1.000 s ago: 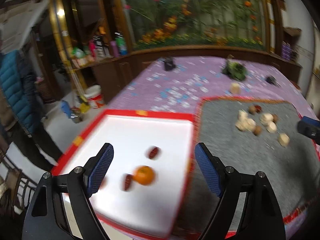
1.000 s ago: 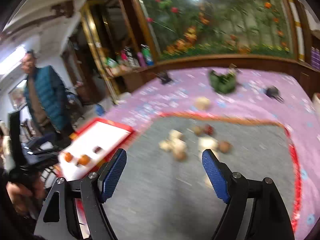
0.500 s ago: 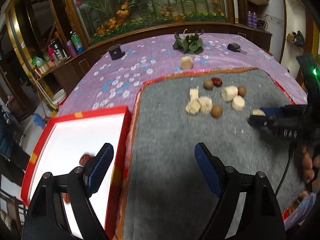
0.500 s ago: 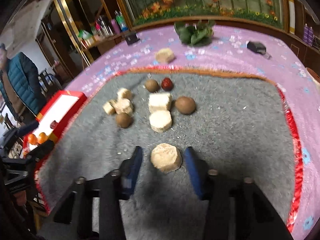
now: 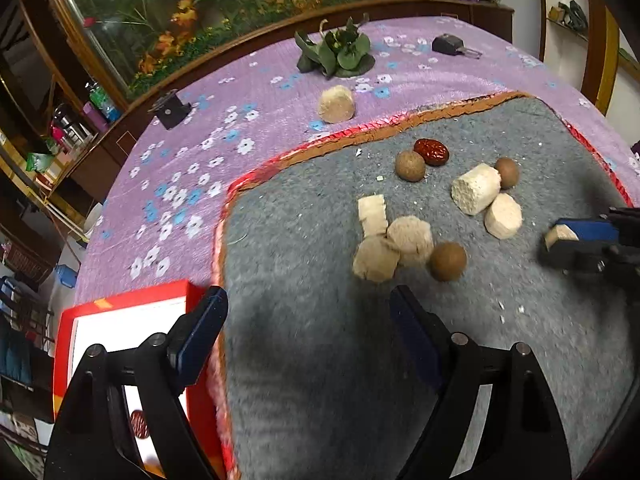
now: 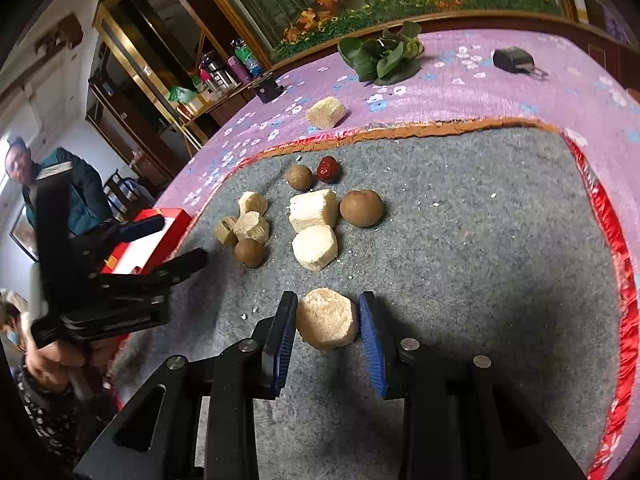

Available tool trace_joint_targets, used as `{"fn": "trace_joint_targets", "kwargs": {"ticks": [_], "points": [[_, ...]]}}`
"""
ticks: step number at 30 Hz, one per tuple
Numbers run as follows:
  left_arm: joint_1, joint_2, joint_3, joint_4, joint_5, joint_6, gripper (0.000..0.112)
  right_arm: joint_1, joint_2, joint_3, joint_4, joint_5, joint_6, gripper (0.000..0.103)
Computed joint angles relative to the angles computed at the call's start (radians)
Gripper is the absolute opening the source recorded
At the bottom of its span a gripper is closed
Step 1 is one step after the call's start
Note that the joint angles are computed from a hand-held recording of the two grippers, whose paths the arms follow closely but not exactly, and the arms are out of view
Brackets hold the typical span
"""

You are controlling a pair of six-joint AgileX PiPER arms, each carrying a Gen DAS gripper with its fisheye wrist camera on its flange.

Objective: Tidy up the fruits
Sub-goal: 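Grasp a round pale cake with the right tool while the left tool grasps a beige cube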

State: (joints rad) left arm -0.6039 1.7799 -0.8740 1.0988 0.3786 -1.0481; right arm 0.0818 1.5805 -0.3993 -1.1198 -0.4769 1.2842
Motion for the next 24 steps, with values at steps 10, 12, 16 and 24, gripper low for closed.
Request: {"fn": "trace_joint_targets", "kwargs": {"ticks": [10,12,16,24], "points": [[0.008,0.084,-0.100,-0.158,0.011,0.184,0.075,-0.036,0.015,-0.003,-0.049,-0.037,0.040,0.033],[0.029,0.092,-0.116,-0.247,-0.015,0.280,0.071,-0.036,0.015,-0.004,-0.048,-0.037,0.038,0.033],[0.060,0.094,-0.127,-0.408,-0.065,0.466,0.048,-0.033,0.015,-0.003,-0.044,-0.034,0.035,0.033],[0.085,0.093,-0.128,-0.682,-0.113,0.755,0.025,0.030,-0.005,-0.002,0.026,0.036,-0.031,0.034]]}}
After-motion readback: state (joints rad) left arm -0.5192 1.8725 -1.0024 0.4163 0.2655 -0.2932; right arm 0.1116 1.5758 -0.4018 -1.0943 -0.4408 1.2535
